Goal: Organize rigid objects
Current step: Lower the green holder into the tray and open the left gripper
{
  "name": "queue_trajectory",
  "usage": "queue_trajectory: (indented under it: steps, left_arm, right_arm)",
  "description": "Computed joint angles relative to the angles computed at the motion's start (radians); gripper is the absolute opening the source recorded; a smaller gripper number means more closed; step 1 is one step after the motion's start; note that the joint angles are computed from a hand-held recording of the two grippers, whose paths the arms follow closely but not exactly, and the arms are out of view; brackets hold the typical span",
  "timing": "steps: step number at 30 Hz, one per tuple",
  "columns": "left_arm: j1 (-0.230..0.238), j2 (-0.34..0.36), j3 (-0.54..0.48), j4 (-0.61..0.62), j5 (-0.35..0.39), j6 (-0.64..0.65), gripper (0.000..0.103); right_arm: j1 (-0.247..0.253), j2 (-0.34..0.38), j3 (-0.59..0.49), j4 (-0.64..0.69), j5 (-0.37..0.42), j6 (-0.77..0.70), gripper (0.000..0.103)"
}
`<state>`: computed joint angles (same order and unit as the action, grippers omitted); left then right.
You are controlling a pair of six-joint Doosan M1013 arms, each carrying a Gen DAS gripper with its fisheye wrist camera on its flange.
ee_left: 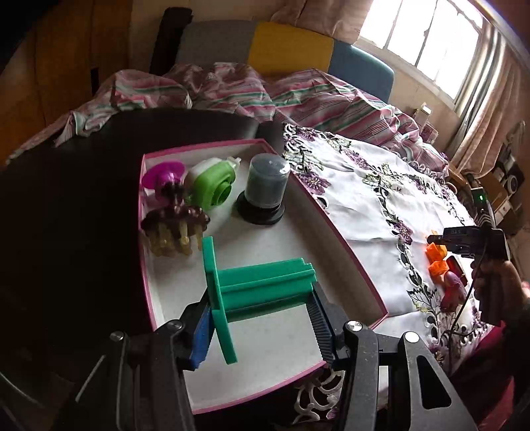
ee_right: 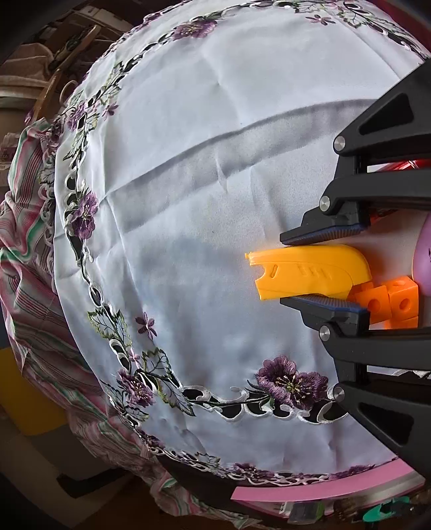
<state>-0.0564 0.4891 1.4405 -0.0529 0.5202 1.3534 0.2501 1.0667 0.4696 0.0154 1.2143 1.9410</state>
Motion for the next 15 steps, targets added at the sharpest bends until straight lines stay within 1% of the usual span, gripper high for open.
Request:
queue_trajectory:
  steps: [4,10,15]
  left_arm:
    - [-0.008,-0.004,0.0,0.024,-0.014,0.011,0.053]
    - [-0.015,0.01,-0.026,0.02,0.006,0.033,0.053]
    - [-0.016,0.026,-0.05,-0.009,0.027,0.053,0.053]
  right_arm:
    - [0.001,0.002,-0.004,-0.008,0.003,-0.003,0.029]
    - [0.002,0.002,-0.004,-0.016,0.003,-0.005,0.028]
    - [0.005,0.008,-0.016,-0.022,0.01,-0.007,0.028]
